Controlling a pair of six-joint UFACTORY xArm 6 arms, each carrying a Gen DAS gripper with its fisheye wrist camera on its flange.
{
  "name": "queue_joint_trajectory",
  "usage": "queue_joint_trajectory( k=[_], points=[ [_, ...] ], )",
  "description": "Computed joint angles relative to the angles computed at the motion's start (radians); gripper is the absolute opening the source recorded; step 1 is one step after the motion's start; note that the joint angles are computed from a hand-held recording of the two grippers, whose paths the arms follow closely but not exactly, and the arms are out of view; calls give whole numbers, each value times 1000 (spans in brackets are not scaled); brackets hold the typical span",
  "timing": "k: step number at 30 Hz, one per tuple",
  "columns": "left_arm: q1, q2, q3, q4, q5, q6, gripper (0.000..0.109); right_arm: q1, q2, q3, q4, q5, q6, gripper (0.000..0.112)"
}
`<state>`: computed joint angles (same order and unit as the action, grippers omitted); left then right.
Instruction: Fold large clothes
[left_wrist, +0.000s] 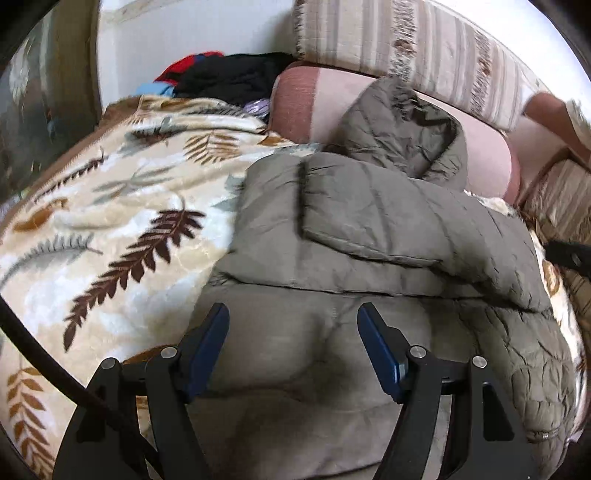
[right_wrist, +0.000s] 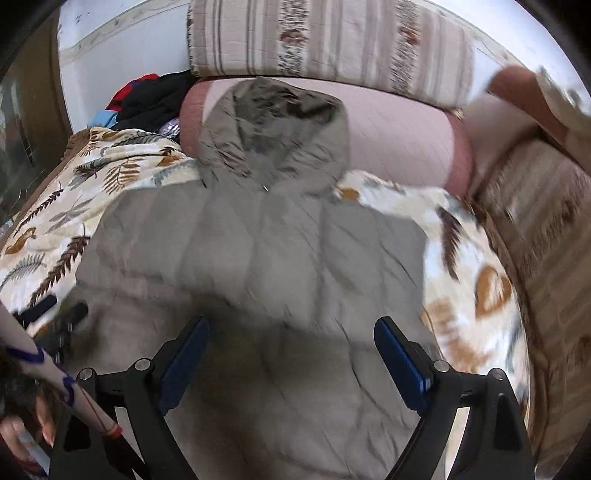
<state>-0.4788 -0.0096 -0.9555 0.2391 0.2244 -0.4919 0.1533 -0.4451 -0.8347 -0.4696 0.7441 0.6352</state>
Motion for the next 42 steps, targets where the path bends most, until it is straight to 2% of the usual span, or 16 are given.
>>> queue_joint_trajectory(
  k=[4,8,13,14,15,20,24,26,28,29,31,32,33,36,39,42],
  points=[
    [46,24,-16,-157,12,105,71,51,204,-160,30,-49,-33,94],
    [93,6,-5,-217,-15,108,71,138,409,-326,70,-88,-80,94],
    [114,-2,-3,-341,-12,180,71,217,657,-568,-67,0,-42,91],
    [118,-5,-1,-345,-11,180,71,218,700,-612,-74,46,-47,74],
    [119,-7,0,-349,-10,181,71,209,709,-614,-39,50,-63,43],
    [120,-14,6,-396,-20,209,71,189,683,-596,101,23,-109,10],
    [120,-10,5,-365,-15,184,71,203,696,-630,326,-9,-283,5],
    [119,-11,6,-384,-12,201,71,208,717,-651,456,4,-402,5],
    [119,-15,11,-400,-16,217,71,206,692,-633,450,-9,-428,7],
    [118,-18,15,-407,-23,224,71,198,673,-618,466,-21,-437,17],
    [117,-26,24,-396,-34,217,71,158,628,-599,506,-47,-452,51],
    [116,-26,25,-394,-35,218,71,134,614,-602,475,-68,-421,73],
    [114,-27,26,-394,-36,220,71,107,608,-615,409,-84,-364,86],
    [110,-20,23,-335,-37,187,71,14,702,-805,279,-11,-234,87],
    [105,-4,11,-224,-36,124,71,-88,895,-1119,381,111,-207,87],
    [90,18,-8,-232,-17,160,71,-159,1093,-1433,499,167,-164,88]
  ],
)
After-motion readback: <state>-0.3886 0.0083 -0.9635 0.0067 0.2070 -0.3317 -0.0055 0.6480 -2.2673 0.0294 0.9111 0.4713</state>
